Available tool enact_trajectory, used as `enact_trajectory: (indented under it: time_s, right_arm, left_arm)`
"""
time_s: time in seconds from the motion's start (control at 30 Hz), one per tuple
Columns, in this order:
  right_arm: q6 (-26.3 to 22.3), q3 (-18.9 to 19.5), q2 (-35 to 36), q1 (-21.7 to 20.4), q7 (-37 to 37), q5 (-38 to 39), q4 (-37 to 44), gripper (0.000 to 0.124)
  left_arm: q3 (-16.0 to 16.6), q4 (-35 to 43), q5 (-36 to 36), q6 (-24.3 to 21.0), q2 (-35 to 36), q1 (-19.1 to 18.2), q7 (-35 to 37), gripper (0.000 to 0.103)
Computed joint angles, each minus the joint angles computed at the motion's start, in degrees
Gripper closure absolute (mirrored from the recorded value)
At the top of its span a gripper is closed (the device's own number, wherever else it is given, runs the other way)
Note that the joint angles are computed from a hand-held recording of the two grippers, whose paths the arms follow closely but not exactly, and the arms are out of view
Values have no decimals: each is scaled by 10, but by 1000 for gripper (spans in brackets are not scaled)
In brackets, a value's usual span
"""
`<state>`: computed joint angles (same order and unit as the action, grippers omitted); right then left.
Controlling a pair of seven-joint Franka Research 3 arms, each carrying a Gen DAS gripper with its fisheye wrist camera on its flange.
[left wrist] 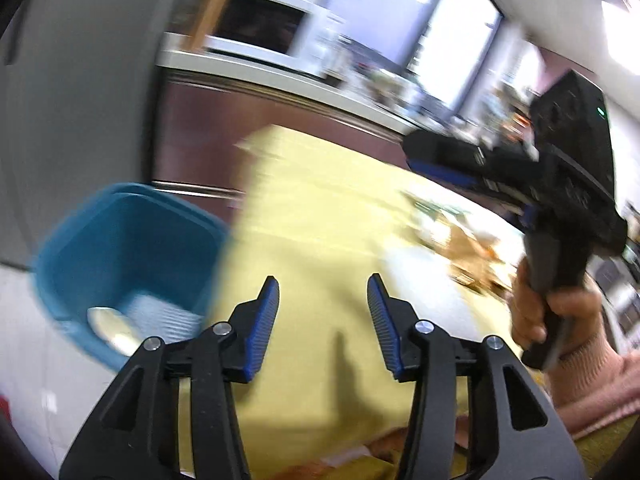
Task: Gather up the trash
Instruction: 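Grasp the bubble wrap with the left tool while the right tool grasps a gold wrapper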
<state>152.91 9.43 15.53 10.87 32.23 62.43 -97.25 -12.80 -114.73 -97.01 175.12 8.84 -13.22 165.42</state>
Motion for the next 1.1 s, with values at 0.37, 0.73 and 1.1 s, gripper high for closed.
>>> enact_trajectory:
  time_s: [0.37,0.73,1.1]
  right_arm:
    - [121,-53,-97,-23,30,24,-159,53]
    - [106,-64,-84,-39,96,-1,-195,61]
    - [96,-56,-69,-45,150,-32,-185,80]
  left_arm:
    - [-48,23,199,-82,45,9,-158,44]
    - [-92,55,357,-94,88,42,-288,66]
    - [-137,54,427,-87,98,86,-368,71]
